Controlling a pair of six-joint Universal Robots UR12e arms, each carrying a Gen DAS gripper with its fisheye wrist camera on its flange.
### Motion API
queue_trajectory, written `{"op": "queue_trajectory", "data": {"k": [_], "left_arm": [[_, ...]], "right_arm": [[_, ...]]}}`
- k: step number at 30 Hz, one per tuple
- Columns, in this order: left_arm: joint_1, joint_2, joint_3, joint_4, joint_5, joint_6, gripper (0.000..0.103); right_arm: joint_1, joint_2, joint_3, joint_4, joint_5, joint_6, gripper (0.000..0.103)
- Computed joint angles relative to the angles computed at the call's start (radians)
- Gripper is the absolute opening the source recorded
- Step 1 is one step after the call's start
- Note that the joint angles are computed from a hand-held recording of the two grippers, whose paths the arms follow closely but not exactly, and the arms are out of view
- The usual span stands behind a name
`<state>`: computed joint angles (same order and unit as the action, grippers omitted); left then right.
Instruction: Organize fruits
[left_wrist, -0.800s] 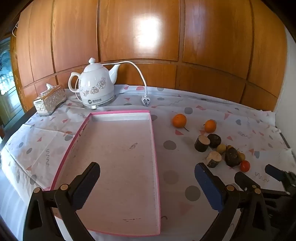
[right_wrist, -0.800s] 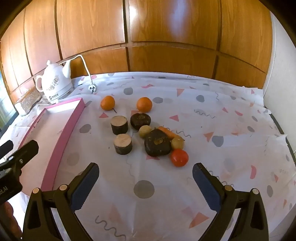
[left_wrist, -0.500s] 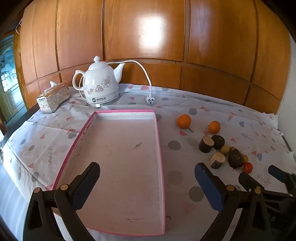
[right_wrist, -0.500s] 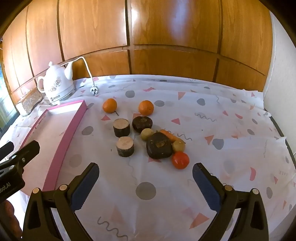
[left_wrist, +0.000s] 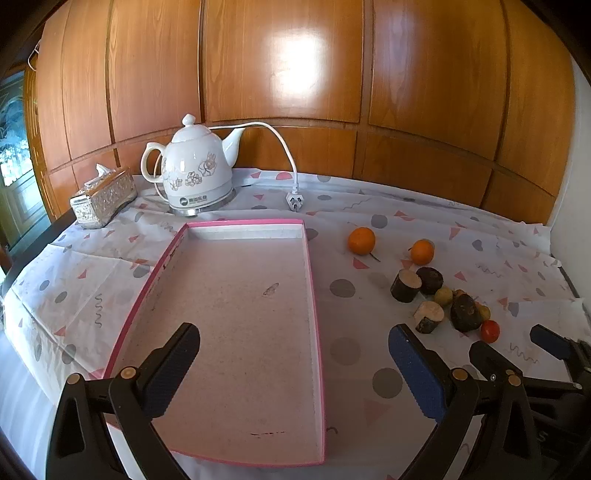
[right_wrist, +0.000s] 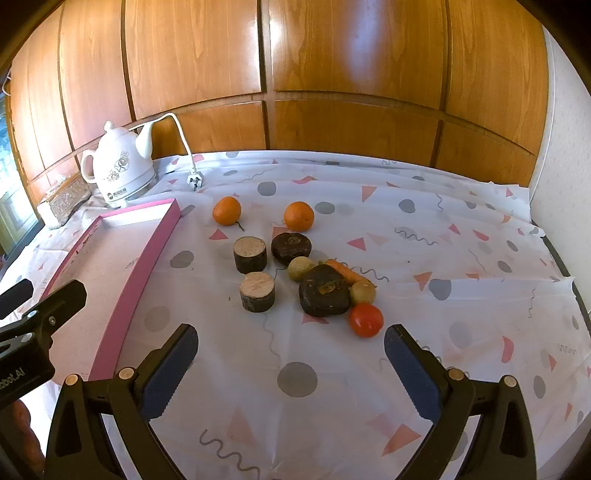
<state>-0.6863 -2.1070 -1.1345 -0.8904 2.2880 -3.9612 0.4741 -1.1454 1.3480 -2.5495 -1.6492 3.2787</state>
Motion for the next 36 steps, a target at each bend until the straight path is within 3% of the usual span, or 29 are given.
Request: {"op": "queue_trajectory", "data": {"k": [36], "left_arm": [[-0.007, -0.013, 0.019, 0.008, -0.006, 0.037, 0.103]], "right_arm": [[-0.007, -0.006, 0.012, -0.007, -0.010, 0.009, 0.102]]}}
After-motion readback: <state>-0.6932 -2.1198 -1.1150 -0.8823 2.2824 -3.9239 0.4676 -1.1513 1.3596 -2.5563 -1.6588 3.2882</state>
